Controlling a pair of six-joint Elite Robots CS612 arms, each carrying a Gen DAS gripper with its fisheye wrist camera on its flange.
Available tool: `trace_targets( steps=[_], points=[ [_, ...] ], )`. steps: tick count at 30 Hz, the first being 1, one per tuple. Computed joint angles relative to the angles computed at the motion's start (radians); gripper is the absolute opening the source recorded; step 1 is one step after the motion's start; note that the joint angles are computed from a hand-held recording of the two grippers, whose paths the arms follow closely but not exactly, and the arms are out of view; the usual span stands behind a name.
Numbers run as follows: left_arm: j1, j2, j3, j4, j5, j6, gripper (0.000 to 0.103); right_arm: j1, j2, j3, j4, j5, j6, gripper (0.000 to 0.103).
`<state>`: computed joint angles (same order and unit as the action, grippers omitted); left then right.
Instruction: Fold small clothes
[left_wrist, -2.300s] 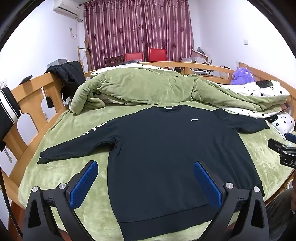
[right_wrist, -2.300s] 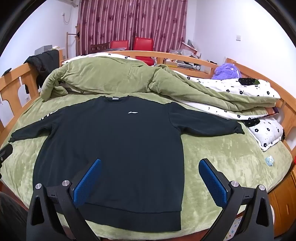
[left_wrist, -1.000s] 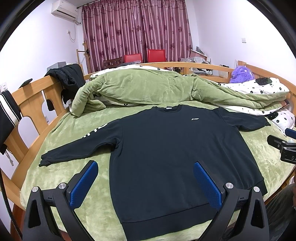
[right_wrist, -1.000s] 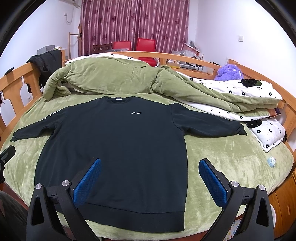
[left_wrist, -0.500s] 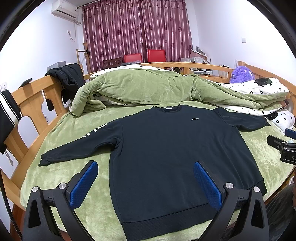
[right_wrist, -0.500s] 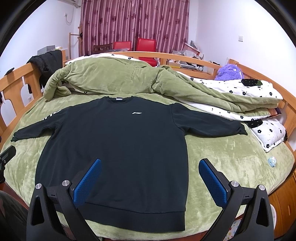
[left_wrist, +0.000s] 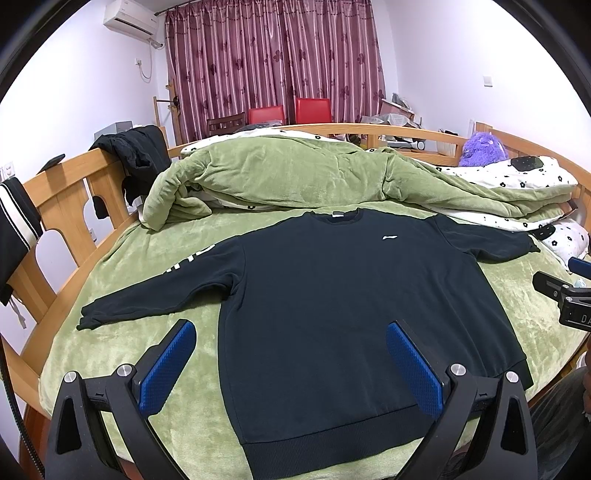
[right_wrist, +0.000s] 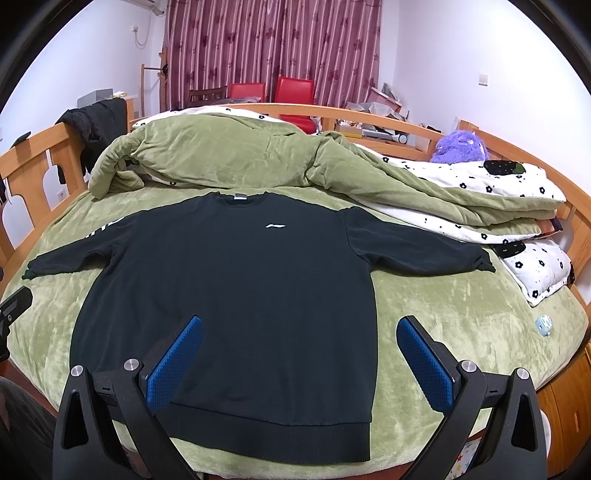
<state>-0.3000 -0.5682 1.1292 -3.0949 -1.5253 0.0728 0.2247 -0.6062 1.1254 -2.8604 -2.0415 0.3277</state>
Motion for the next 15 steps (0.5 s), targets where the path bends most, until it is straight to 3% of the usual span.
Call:
trace_targets(
  steps=[15],
  points=[
    [0.002, 0.002, -0.004, 0.004, 0.001, 0.003, 0.103, -0.001, -0.004, 0.007, -0.014, 0.004, -0.013, 0.103]
  ],
)
